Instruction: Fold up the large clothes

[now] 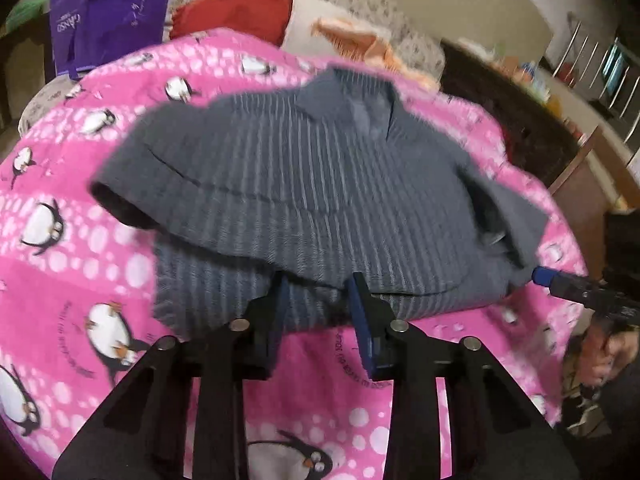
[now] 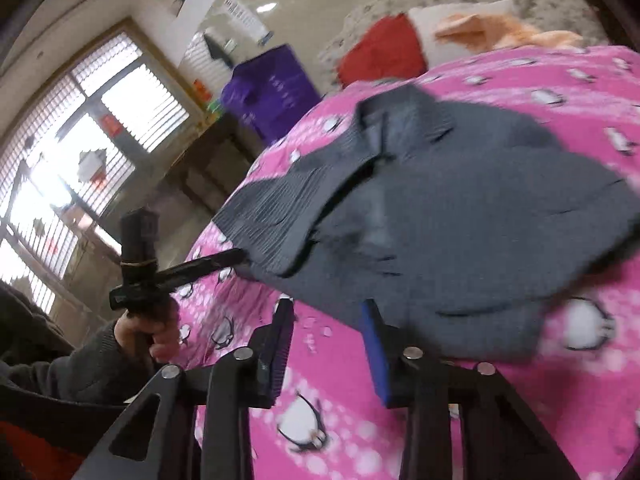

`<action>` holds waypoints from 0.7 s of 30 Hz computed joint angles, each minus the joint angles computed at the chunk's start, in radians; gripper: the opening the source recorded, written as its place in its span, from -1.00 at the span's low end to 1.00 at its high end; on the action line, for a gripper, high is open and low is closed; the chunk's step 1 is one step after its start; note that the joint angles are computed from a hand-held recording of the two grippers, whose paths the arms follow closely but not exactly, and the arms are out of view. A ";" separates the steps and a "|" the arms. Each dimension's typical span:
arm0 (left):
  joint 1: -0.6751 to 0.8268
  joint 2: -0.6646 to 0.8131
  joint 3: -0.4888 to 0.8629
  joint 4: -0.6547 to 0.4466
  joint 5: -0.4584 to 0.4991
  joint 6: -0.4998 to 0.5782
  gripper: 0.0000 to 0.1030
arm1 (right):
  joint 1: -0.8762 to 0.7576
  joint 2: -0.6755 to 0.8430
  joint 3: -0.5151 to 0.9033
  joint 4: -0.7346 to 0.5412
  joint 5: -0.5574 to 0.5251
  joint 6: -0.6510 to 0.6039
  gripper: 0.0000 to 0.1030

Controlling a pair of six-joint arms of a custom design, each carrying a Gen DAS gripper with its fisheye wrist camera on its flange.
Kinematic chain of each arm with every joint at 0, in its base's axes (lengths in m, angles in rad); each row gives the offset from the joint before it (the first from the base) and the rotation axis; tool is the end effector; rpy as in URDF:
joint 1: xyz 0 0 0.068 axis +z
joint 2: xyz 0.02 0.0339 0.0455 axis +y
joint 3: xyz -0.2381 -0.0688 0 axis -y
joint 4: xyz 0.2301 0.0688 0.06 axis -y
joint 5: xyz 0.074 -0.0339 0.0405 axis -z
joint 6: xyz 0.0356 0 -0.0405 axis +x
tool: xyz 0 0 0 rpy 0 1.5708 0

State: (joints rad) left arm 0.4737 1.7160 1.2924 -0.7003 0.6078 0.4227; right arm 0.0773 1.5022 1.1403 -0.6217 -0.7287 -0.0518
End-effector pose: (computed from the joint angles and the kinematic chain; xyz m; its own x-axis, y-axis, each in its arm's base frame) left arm 0.3060 0.1340 0.2161 -0.7954 -0.0293 -0.6054 0.1880 0.9377 -0.2924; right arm 0.2931 0.0465 0.2420 -0.8069 -0.1012 -0.5820 -0.4678 0.7110 0.5249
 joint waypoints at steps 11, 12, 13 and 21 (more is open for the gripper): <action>-0.044 0.050 0.059 0.043 -0.054 -0.024 -0.41 | 0.174 0.056 -0.046 0.223 0.751 0.025 -0.82; -0.039 0.025 0.028 0.034 -0.022 0.006 -0.41 | 0.172 0.069 -0.030 0.223 0.753 0.019 -0.82; -0.044 0.000 -0.002 0.041 -0.015 0.010 -0.41 | 0.165 0.093 -0.006 0.217 0.744 0.014 -0.82; -0.066 -0.013 -0.069 0.083 -0.036 -0.007 -0.41 | 0.109 0.323 0.296 0.128 0.630 0.102 -0.73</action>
